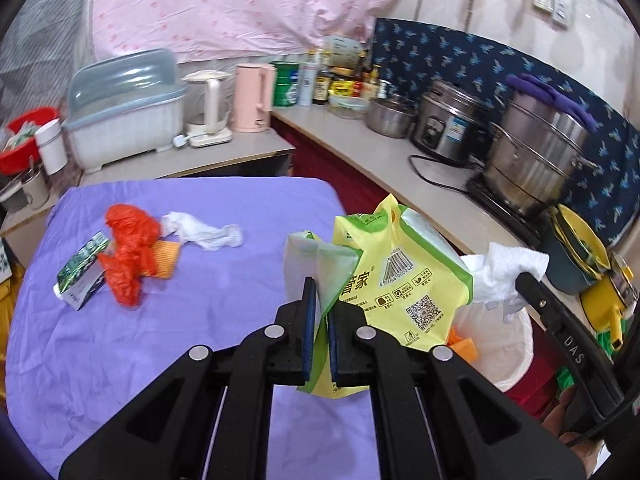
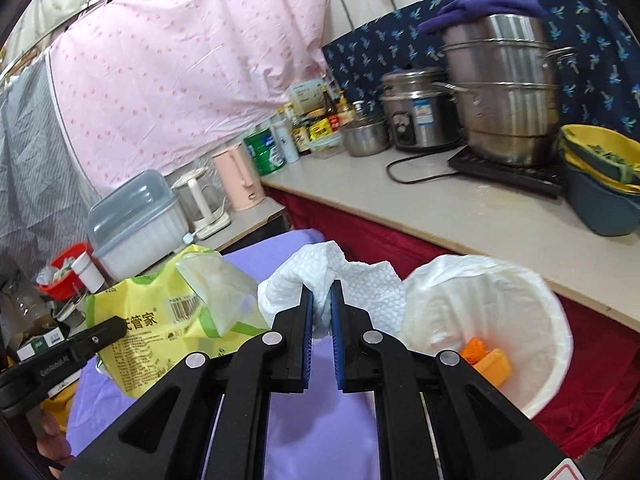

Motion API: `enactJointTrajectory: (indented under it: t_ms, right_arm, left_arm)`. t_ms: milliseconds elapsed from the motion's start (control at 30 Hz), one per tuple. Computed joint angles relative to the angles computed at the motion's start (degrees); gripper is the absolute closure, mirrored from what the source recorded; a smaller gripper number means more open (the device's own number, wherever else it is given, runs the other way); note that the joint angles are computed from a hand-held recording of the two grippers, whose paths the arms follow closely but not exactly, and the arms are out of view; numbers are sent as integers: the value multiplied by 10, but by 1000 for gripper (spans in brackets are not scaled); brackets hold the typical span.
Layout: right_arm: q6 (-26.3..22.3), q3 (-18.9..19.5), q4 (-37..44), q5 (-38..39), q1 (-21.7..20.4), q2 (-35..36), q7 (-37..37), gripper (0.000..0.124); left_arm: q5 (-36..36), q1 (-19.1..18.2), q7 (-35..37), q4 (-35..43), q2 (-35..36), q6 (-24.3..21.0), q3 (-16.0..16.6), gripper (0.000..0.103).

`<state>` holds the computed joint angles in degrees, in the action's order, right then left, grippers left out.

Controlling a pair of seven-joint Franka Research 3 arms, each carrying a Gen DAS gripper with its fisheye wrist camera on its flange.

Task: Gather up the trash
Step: 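Carry the yellow bag and tissue over the bin and open both tools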

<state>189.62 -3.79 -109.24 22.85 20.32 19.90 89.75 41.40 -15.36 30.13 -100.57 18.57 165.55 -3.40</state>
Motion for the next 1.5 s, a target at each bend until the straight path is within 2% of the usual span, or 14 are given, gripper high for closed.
enactJointTrajectory:
  t_ms: [233,567,667,833,1133,1233,1267,1300,1367,1400,1500]
  right_arm:
    - [26,-26,-63,22,-15,-48,-17,115]
    - [33,-13,-104,52,-63,-59,-27,115]
    - [31,-33,-104,64,-50,-51,-32,115]
    - [29,-36,-103,73,-56,-40,-28,115]
    - [14,-16,-90,58,-83,-18,-10,115]
    - [2,-24,-78,49,-77,-8,-5,111]
    - [0,-29,-74,47,-71,-4,-1,109]
    - [0,-31,-71,45,-68,-2,1,108]
    - [3,-41,-69,42,-57,0,6,92]
    - [8,-53,-68,44,-45,1,8,88]
    - [18,-72,-69,51,-23,-1,7,83]
  left_arm:
    - [-20,-34,60,79,54,-32,-27,98]
    - [-83,-72,149,179,138,-70,-41,98]
    - [-98,-84,167,213,163,-90,-37,98]
    - [-113,-100,183,259,198,-121,-29,98]
    - [-131,-119,213,362,270,-191,-21,97]
    - [-136,-123,217,383,284,-194,-18,93]
    - [-136,-125,215,384,285,-193,-16,86]
    - [-132,-130,208,384,285,-192,-9,73]
    - [-113,-141,184,376,279,-185,9,56]
    - [-106,-143,177,372,276,-183,13,49]
    - [-94,-141,164,364,268,-180,15,46]
